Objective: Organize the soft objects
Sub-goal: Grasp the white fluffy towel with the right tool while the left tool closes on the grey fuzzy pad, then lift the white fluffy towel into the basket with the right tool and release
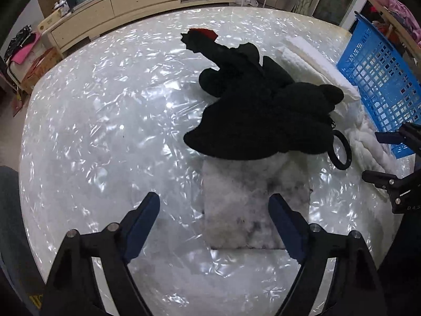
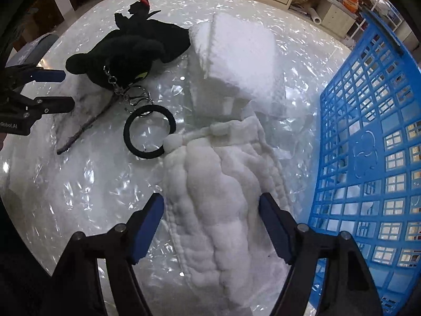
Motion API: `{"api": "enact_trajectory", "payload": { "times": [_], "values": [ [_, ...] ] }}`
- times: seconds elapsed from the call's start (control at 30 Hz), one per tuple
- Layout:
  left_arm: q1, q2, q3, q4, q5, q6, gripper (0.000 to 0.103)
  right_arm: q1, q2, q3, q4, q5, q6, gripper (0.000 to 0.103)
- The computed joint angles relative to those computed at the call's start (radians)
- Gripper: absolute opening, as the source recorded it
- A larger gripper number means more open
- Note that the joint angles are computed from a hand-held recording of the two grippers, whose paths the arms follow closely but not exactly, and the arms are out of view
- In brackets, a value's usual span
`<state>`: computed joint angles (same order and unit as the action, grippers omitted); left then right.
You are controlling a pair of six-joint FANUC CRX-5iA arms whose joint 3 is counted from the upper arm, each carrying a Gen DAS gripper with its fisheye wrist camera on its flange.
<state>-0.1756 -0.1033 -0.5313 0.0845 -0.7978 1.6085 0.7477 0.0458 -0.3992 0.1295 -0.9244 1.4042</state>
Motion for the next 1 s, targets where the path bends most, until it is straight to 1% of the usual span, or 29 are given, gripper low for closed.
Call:
{"api": "enact_trajectory", "payload": {
  "times": [0.07,0.1,0.13,0.17,0.23,0.27,0.3,0.33,0.37,0.4,0.43,0.5,0.6,0.67,0.7,0.87,1.0],
  "values": [
    [0.004,0.012,0.011,-0.001,-0.005,0.002,0.081,-0.012,0.008,0.012,-0.020,-0.002,0.012,0.073],
    [-0.005,0.016,0.023,-0.023,-0.014,0.024,0.077,-0.016,0.008,0.012,-0.020,0.002,0.017,0.073],
    [-0.011,0.017,0.027,-0.031,-0.018,0.032,0.069,-0.020,0.010,0.014,-0.021,0.001,0.022,0.073],
    [-0.011,0.013,0.022,-0.018,-0.014,0.017,0.064,-0.022,0.012,0.019,-0.022,0.000,0.025,0.073],
    [-0.008,0.008,0.007,0.033,-0.005,-0.025,0.037,-0.026,0.010,0.022,-0.025,-0.002,0.032,0.070],
    [-0.005,0.009,0.002,0.059,-0.005,-0.039,0.036,-0.030,0.002,0.021,-0.027,-0.007,0.040,0.067],
    [-0.012,0.013,0.004,0.057,0.000,-0.032,0.035,-0.036,-0.002,0.019,-0.029,-0.007,0.052,0.061],
    [-0.017,0.012,0.001,0.060,0.006,-0.032,0.032,-0.036,-0.006,0.015,-0.029,-0.005,0.056,0.059],
    [-0.016,0.010,-0.007,0.077,0.013,-0.044,0.025,-0.035,-0.010,0.011,-0.027,-0.005,0.061,0.053],
    [-0.015,0.009,-0.014,0.093,0.017,-0.050,0.023,-0.034,-0.014,0.008,-0.027,-0.007,0.063,0.049],
    [-0.009,0.006,-0.025,0.120,0.023,-0.060,0.018,-0.035,-0.016,0.008,-0.028,-0.009,0.071,0.047],
    [-0.011,0.003,-0.037,0.141,0.030,-0.059,0.015,-0.036,-0.020,0.002,-0.023,-0.006,0.077,0.036],
    [-0.023,-0.009,-0.052,0.145,0.038,-0.048,0.013,-0.038,-0.027,-0.009,-0.012,0.004,0.079,0.027],
    [-0.036,-0.015,-0.052,0.132,0.037,-0.025,0.010,-0.042,-0.027,-0.006,-0.021,-0.002,0.088,0.024],
    [-0.044,-0.017,-0.047,0.121,0.032,-0.007,0.006,-0.046,-0.030,-0.002,-0.034,-0.011,0.098,0.023],
    [-0.077,-0.038,-0.041,0.098,0.019,0.041,0.005,-0.043,-0.062,-0.009,-0.060,-0.030,0.112,0.021],
    [-0.105,-0.058,-0.039,0.085,0.018,0.083,0.004,-0.027,-0.123,-0.023,-0.069,-0.049,0.109,0.020]
  ]
}}
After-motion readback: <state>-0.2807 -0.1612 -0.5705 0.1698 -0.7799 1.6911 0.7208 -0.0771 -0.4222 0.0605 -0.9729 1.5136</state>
